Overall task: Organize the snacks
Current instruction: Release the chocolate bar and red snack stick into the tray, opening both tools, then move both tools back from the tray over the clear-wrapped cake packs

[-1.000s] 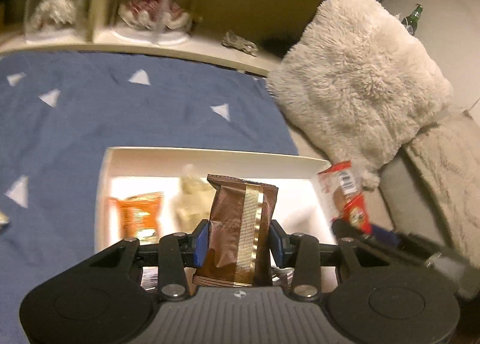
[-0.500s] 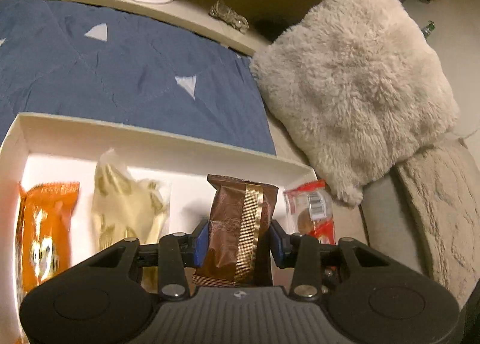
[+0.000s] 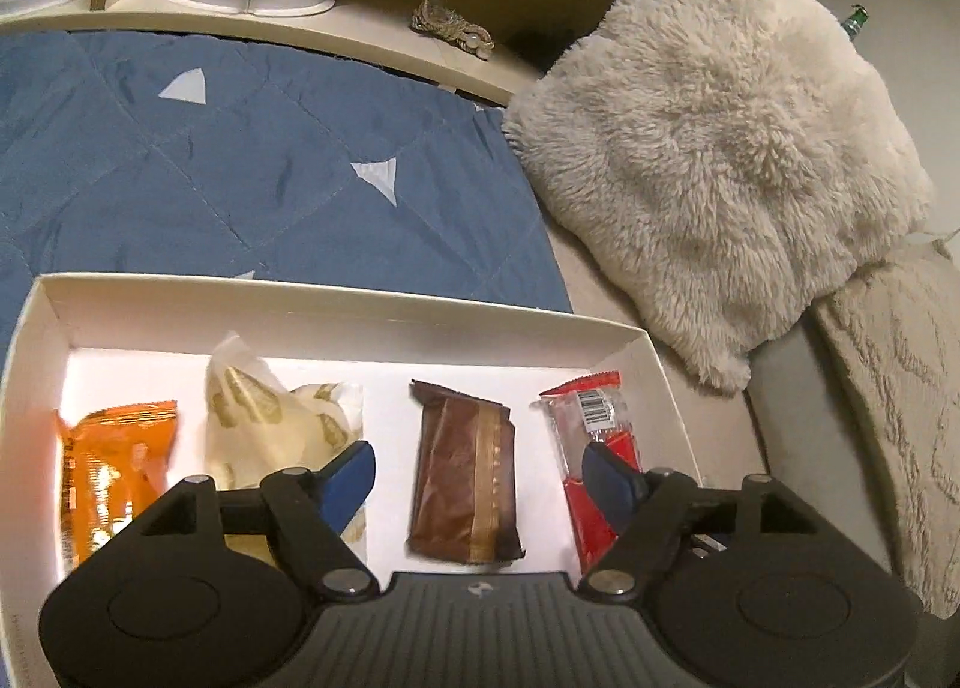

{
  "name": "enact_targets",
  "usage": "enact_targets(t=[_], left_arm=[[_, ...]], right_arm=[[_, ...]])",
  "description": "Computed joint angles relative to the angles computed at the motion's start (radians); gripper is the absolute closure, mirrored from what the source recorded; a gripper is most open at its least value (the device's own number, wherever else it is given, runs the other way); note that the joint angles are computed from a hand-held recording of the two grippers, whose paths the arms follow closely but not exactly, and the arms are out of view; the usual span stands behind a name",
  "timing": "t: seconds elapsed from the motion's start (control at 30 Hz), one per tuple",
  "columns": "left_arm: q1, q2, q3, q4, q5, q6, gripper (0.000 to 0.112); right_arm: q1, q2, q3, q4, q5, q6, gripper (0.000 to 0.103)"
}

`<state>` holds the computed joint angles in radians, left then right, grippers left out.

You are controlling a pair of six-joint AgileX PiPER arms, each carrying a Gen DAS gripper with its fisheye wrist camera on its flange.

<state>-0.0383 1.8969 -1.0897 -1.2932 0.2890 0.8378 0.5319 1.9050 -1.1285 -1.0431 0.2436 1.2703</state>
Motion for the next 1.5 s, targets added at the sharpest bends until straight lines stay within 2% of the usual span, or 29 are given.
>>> enact_targets(t=[0.1,0.27,0.5,0.67,0.9,1.1,1.2,1.3,1.43,1.5], left_arm=[[0.004,-0.029,0.019,0.056,0.002,-0.043,0.034],[0.010,-0.090,0.063,0.143,0.006,-0.106,0.034],[0.034,-0.172,0.143,0.133,0.006,-0.078,0.033],[0.054,-0.236,0.188,0.188,0.011,-0.098,0.032],[0.084,-0.332,0.261,0.299,0.010,-0.147,0.027],[0.114,-0.417,0.330,0.390,0.007,-0.163,0.014],[0.138,-0.462,0.370,0.406,0.014,-0.135,0.009],[0.172,-0.502,0.410,0.379,0.025,-0.061,0.009],[0.230,-0.552,0.450,0.379,0.048,-0.010,0.009],[0.261,-0.576,0.467,0.379,0.062,0.015,0.009]], right_arm=[[0.010,-0.011,0.008,0.047,0.015,-0.041,0.039],[0.022,-0.041,0.034,0.027,0.024,-0.009,0.039],[0.064,-0.091,0.064,-0.016,0.064,0.032,0.036],[0.096,-0.130,0.090,-0.032,0.086,0.062,0.036],[0.161,-0.187,0.126,-0.036,0.144,0.100,0.035],[0.221,-0.246,0.171,-0.059,0.204,0.163,0.032],[0.256,-0.270,0.188,-0.080,0.244,0.196,0.028],[0.283,-0.289,0.201,-0.081,0.273,0.218,0.024],[0.312,-0.318,0.231,-0.102,0.281,0.265,0.006],[0.329,-0.330,0.241,-0.114,0.283,0.288,0.002]])
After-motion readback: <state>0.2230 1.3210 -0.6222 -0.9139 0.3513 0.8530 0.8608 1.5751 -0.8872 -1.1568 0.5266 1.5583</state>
